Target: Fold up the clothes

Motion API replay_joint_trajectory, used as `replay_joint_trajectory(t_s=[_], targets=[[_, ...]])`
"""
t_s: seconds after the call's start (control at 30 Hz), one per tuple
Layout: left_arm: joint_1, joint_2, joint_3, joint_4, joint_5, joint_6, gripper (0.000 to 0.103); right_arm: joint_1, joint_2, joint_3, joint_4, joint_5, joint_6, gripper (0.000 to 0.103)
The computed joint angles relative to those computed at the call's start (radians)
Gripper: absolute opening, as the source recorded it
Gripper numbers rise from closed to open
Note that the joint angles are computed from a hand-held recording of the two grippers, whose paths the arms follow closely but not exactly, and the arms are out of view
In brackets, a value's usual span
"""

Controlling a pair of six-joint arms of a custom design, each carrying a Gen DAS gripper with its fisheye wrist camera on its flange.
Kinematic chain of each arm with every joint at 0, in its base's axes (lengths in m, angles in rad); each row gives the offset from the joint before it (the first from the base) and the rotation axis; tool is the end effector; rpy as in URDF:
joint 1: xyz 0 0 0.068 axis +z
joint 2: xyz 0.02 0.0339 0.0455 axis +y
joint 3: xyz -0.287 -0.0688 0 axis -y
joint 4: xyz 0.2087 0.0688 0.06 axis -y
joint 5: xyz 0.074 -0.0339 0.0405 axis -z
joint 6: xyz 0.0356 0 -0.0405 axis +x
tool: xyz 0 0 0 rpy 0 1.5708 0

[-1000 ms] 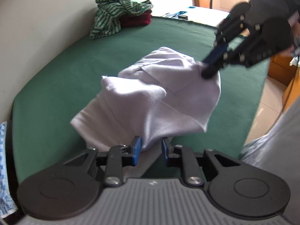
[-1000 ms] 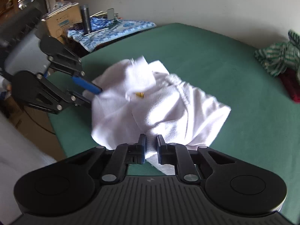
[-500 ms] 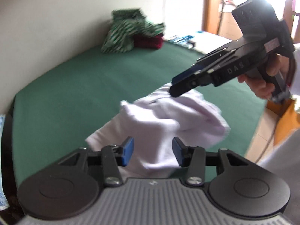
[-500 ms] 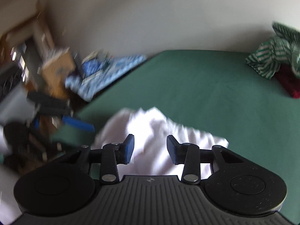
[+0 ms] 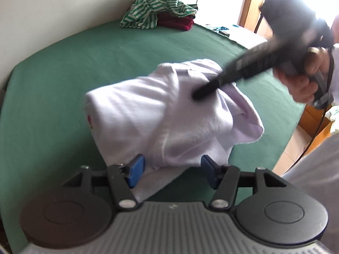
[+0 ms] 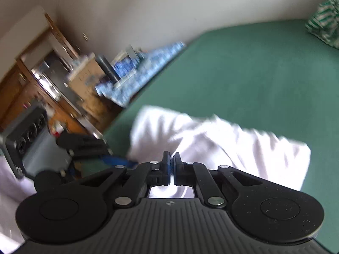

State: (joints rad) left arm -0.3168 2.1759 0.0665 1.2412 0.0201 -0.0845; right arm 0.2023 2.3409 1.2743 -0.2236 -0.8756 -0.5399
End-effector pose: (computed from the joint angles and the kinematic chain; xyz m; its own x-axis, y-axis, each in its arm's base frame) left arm 0.1884 -0.0625 0.0560 -0.7499 0.1571 -0.6426 0.2614 0.9627 -0.0698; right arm 0.3863 0.1071 0.0728 -0.6342 -0.4662 -0.6169 -0.7730 0.4023 0.4906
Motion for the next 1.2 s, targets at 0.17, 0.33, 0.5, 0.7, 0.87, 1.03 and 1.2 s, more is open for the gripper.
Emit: replay_joint_trajectory(t_s=[0.17, 0.33, 0.5, 0.7, 0.87, 1.03, 1.2], targets=[[0.089, -0.133, -0.018, 0.024, 0.081, 0.008, 0.077, 0.018, 0.011, -0.058, 0.115, 0.042, 0.098, 0.011], [0.159, 0.015, 0.156, -0.141, 0.121, 0.041, 0.079, 0.016, 0.003, -0.035, 0.056, -0.017, 0.082, 0.038], [0.189, 0.102, 0.069, -0.032, 0.158, 0.056, 0.083, -0.006, -0.057, -0.108, 0.168, 0.035, 0.107, 0.024], [0.146, -0.076, -0.003, -0.109, 0.150, 0.089, 0.082, -0.072, -0.145, -0.220, 0.286, 0.112, 0.118, 0.024], [0.112, -0.141, 0.104, -0.193, 0.173, 0.081, 0.084, -0.057, -0.147, -0.280, 0.278, 0.146, -0.016, 0.029], [0.010, -0.089, 0.190, -0.308, 0.064, 0.143, 0.079, -0.026, -0.157, -0.361, 0.431, 0.275, -0.008, 0.026], [-0.008, -0.148, 0.183, -0.303, 0.116, 0.143, 0.091, -0.040, -0.230, -0.422, 0.466, 0.234, -0.081, 0.027]])
